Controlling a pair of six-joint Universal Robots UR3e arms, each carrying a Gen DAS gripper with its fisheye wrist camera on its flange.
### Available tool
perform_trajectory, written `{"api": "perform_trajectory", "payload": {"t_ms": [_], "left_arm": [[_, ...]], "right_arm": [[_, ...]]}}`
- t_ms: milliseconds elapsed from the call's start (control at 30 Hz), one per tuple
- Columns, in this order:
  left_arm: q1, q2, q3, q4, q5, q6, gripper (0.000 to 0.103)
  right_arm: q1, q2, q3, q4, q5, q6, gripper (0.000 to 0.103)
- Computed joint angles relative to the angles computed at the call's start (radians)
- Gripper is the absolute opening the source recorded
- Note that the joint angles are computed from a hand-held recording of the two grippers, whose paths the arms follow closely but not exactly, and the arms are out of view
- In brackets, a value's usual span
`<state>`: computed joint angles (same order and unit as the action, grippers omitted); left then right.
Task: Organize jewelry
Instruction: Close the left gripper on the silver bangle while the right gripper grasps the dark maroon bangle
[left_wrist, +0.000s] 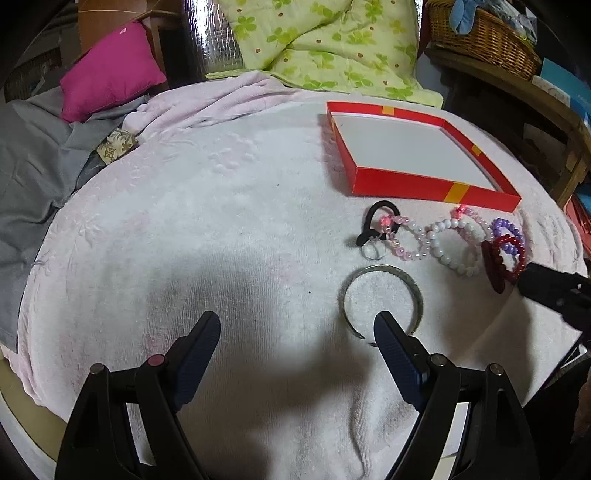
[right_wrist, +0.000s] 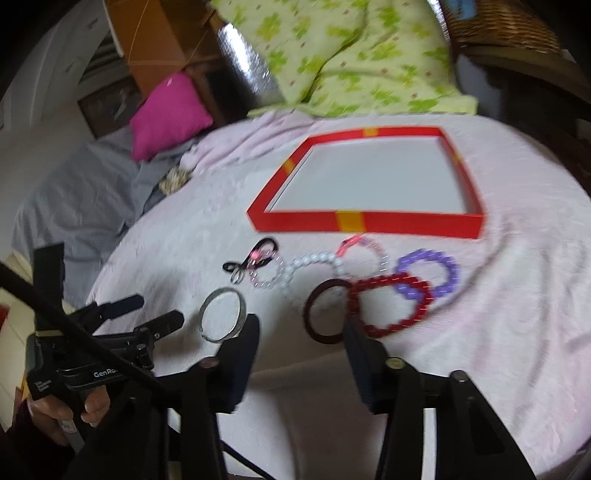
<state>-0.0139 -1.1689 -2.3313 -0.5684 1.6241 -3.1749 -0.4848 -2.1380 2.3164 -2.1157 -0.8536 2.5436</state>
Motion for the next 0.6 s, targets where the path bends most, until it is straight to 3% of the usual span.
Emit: {"api": "perform_trajectory", "payload": {"t_ms": [133,300,400,600], "left_arm": [[0.028,0.002,-0.003,-0.017,-0.020,0.004,0.086],[0.051,0.018,-0.007,-0.033,-0.073,0.038,0.086],[0.035,0.005,-0.003,-0.021,-0.099,0.051,0.086],[-0.050,-0.129,0.077,-0.001,-0.082,0.020,0.086]], "right_arm": [[0.100,0.178,-0.037,-0.129,-0.050,0.101,0.040],[0.170,0.337,-0.088,-0.227,-0.124,0.197,0.009],[0.144,0.325,-0.072,-0.231,-0.096,0.192,0.007],[0.026,0.202,-0.057,-0.062,0.007,0.089,0.007]]}}
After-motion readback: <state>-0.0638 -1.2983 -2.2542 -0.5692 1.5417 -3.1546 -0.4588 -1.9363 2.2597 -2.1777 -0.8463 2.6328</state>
